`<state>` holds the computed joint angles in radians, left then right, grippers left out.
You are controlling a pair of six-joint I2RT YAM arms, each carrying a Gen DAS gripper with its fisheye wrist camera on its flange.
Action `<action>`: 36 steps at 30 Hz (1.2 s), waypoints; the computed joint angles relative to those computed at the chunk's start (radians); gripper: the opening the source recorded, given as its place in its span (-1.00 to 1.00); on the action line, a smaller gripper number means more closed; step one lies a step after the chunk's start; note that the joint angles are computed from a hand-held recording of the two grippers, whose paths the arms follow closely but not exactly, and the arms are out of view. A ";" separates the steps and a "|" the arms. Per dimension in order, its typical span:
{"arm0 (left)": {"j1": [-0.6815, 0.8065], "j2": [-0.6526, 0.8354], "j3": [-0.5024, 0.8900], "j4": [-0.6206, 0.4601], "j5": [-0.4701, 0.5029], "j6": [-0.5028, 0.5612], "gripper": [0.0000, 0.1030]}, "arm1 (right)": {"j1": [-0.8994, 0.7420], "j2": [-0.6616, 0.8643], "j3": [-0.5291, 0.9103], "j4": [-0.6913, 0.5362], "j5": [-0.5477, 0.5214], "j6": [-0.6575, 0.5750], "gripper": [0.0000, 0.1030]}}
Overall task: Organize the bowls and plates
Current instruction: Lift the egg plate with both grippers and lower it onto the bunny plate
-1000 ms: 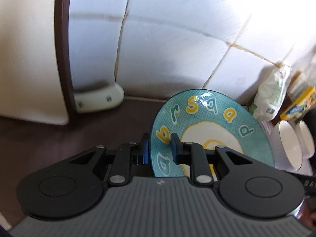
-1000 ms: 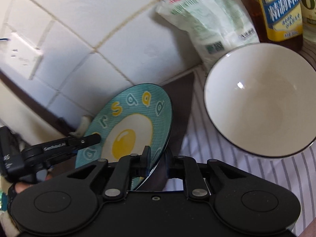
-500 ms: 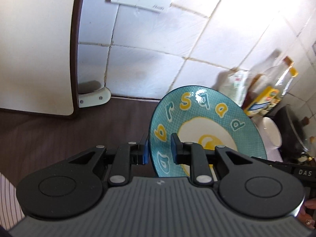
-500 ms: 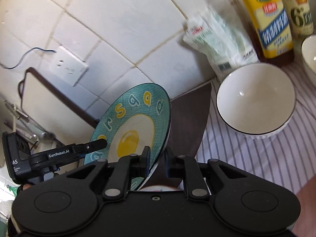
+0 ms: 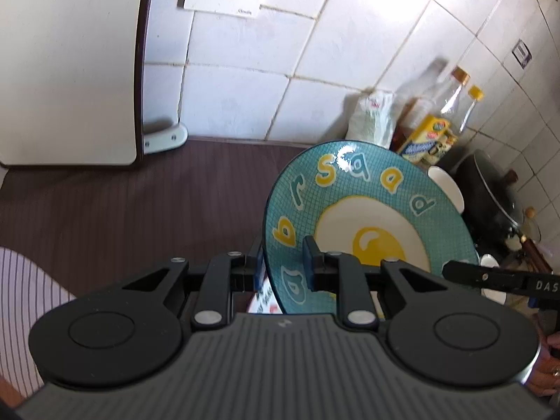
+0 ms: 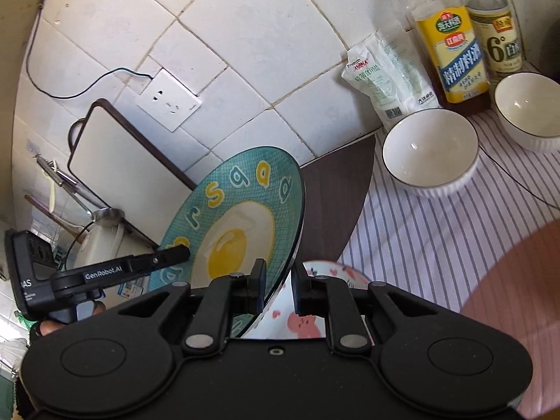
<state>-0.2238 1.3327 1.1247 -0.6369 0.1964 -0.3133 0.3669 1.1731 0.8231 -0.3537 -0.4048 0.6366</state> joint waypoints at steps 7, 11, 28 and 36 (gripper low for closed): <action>-0.032 -0.088 -0.080 -0.034 0.008 -0.038 -0.60 | 0.015 -0.111 -0.050 -0.073 0.006 -0.002 -0.62; -0.053 -0.133 -0.138 -0.037 0.008 -0.058 -0.60 | 0.028 -0.164 -0.079 -0.120 0.011 -0.010 -0.62; -0.115 -0.192 -0.374 0.048 -0.005 -0.148 -0.60 | 0.077 -0.230 -0.227 -0.147 0.019 0.018 -0.62; -0.139 -0.143 -0.360 0.061 -0.053 -0.138 -0.60 | 0.082 -0.171 -0.234 -0.118 0.017 0.034 -0.62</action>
